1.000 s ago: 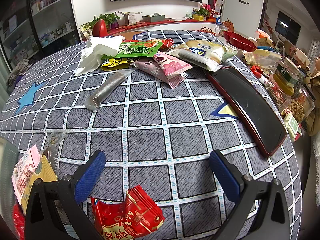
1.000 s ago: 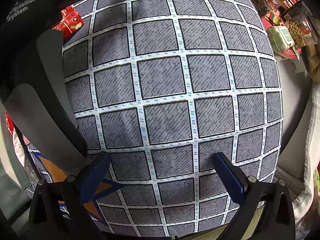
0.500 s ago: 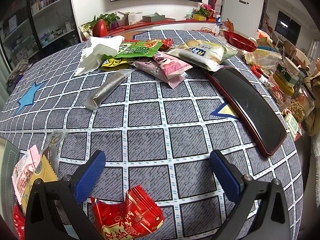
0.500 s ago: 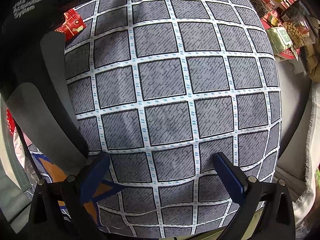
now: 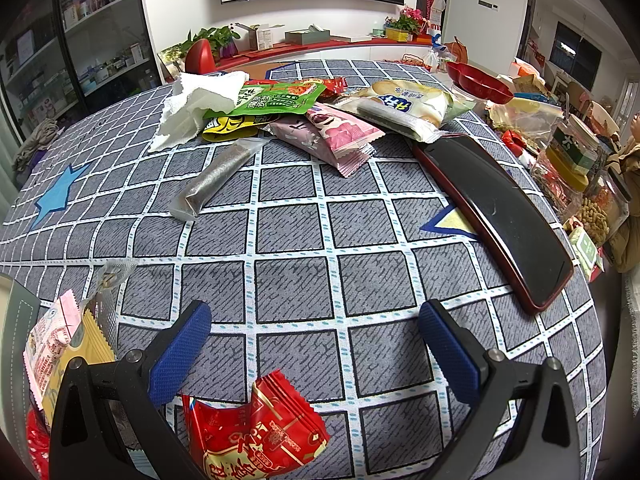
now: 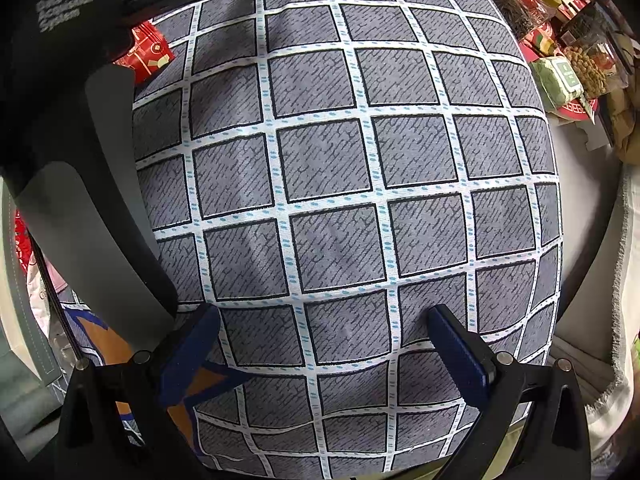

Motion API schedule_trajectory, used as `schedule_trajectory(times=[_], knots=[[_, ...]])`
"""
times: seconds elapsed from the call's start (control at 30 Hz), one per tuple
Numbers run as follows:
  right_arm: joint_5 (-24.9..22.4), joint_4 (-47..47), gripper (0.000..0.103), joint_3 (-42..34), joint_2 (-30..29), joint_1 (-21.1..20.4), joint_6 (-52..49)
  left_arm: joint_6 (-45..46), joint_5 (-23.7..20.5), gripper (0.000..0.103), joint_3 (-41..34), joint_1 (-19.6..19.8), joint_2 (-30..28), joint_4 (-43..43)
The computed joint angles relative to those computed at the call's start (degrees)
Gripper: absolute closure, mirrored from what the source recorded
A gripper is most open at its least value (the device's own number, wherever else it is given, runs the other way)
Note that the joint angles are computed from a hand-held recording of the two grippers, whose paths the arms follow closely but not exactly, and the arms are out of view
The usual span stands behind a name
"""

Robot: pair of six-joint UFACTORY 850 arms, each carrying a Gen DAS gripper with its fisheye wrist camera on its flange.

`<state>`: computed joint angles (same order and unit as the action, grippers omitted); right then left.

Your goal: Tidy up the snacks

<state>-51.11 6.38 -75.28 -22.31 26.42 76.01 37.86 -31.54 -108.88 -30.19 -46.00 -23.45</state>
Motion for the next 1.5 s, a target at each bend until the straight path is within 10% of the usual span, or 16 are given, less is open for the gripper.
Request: schedule_trajectory(times=[1.2,1.5], knots=[[-2.9,7.0,0.000,-1.1,-0.6,-1.9,-7.0,0.0,0.0,0.000,0.0,0.0,0.0,0.0],[0.9,8.5,0.000,4.7,7.2,0.4,1.9,0.0,0.0,0.000,0.0,0.0,0.0,0.0]])
